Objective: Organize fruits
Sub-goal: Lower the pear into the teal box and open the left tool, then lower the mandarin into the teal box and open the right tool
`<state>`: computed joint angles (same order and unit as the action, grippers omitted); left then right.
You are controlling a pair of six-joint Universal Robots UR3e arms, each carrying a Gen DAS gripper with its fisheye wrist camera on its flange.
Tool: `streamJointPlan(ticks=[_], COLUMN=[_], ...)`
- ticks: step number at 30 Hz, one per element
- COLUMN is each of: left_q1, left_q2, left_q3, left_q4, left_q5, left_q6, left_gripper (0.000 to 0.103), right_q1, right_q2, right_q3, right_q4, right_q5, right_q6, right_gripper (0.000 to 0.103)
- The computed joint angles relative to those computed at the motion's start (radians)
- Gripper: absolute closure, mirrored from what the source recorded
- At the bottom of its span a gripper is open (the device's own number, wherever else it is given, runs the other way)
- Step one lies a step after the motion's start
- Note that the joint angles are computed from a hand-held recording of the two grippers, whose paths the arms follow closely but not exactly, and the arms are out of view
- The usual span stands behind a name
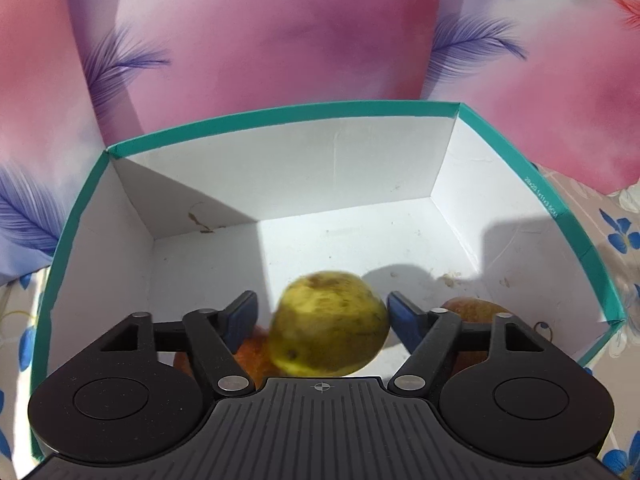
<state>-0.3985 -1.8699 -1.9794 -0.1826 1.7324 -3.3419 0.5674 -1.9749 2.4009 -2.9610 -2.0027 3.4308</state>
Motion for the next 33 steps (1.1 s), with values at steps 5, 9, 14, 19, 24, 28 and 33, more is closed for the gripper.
streamJointPlan(ticks=[5, 9, 14, 19, 24, 28, 33], left_q1=[0.011, -0.023, -0.075, -0.081, -0.196, -0.249, -0.272], left_q2=[0.229, 0.456, 0.597, 0.717, 0.717, 0.761, 0.827], left_q3=[-0.178, -0.325, -0.41, -0.502, -0.524, -0.553, -0.581], left_q4=[0.101, 0.123, -0.038, -0.133, -0.164, -0.212, -0.314], left_q5=[-0.01, 0.113, 0.215, 0.17, 0.301, 0.354, 0.382], left_q6=[0.012, -0.085, -0.232, -0.339, -0.365, -0.396, -0.456], left_gripper=[0.008, 0.001, 0.001, 0.001, 0.001, 0.001, 0.001], right_q1=[-0.002, -0.012, -0.018, -0.016, -0.029, -0.039, -0.071], right_q2=[-0.032, -0.052, -0.026, 0.063, 0.246, 0.405, 0.485], right_q3=[0.013, 0.024, 0.025, 0.005, -0.028, -0.076, -0.106], right_q4=[0.004, 0.002, -0.034, -0.105, -0.252, -0.317, -0.315], right_q5=[-0.008, -0.003, 0.013, 0.025, 0.063, 0.082, 0.154], right_q6=[-0.002, -0.001, -0.008, -0.019, -0.073, -0.095, -0.093], right_gripper=[0.059, 0.059, 0.059, 0.059, 0.059, 0.059, 0.059])
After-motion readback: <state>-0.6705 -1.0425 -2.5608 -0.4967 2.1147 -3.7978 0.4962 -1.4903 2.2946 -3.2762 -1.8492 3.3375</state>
